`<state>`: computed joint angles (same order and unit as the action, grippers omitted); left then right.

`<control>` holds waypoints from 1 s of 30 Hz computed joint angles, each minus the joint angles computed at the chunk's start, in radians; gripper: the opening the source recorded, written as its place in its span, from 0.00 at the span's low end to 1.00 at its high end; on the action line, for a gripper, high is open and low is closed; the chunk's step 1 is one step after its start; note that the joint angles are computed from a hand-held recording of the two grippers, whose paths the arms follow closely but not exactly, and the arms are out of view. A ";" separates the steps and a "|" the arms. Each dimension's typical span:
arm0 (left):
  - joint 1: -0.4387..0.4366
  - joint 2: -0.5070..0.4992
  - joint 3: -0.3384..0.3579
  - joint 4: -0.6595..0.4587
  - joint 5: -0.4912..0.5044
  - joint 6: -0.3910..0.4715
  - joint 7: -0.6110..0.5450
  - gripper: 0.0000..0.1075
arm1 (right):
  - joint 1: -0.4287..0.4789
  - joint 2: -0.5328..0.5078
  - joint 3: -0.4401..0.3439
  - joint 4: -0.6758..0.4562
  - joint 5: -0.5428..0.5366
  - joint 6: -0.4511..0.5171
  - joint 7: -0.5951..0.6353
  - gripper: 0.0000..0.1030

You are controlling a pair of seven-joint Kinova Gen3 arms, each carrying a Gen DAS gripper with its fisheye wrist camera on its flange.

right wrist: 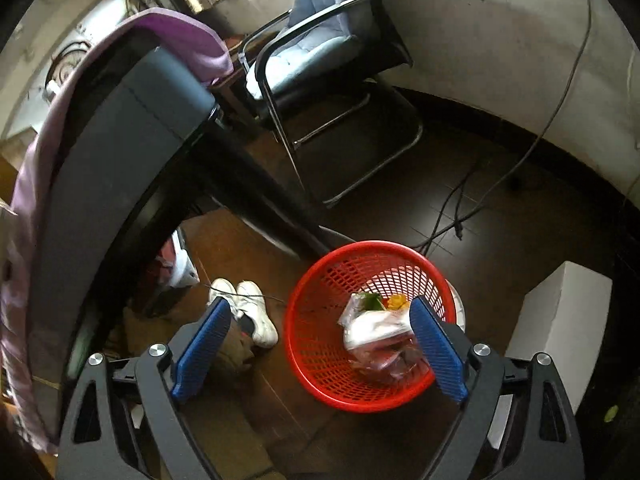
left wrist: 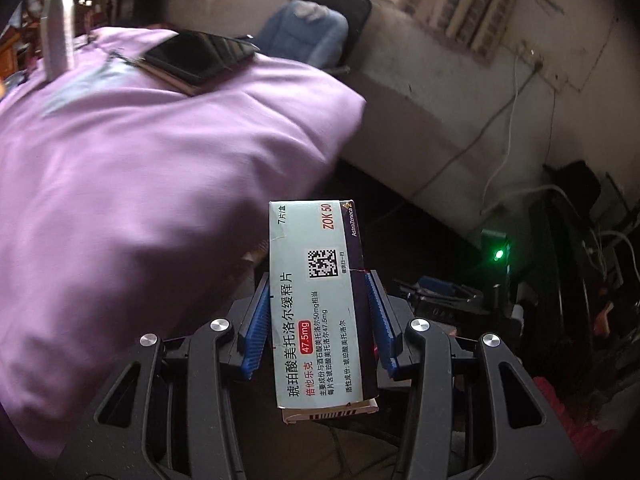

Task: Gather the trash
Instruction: 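Carry the box and paper cup to the red wastebasket and open both grippers, then raise both tools back over the table toward the orange box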

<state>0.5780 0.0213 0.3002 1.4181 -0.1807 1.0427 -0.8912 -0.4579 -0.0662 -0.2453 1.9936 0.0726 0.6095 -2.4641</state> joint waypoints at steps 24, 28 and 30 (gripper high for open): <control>0.258 0.348 -0.139 -0.293 -0.095 0.131 -0.106 0.84 | 0.149 -0.146 0.074 0.144 -0.202 -0.083 0.142 0.87; 0.255 0.314 -0.141 -0.258 -0.121 0.125 -0.067 0.85 | 0.155 -0.154 0.052 0.127 -0.190 -0.070 0.129 0.87; 0.260 0.298 -0.138 -0.239 -0.142 0.118 -0.040 0.86 | 0.156 -0.159 0.038 0.113 -0.177 -0.058 0.116 0.87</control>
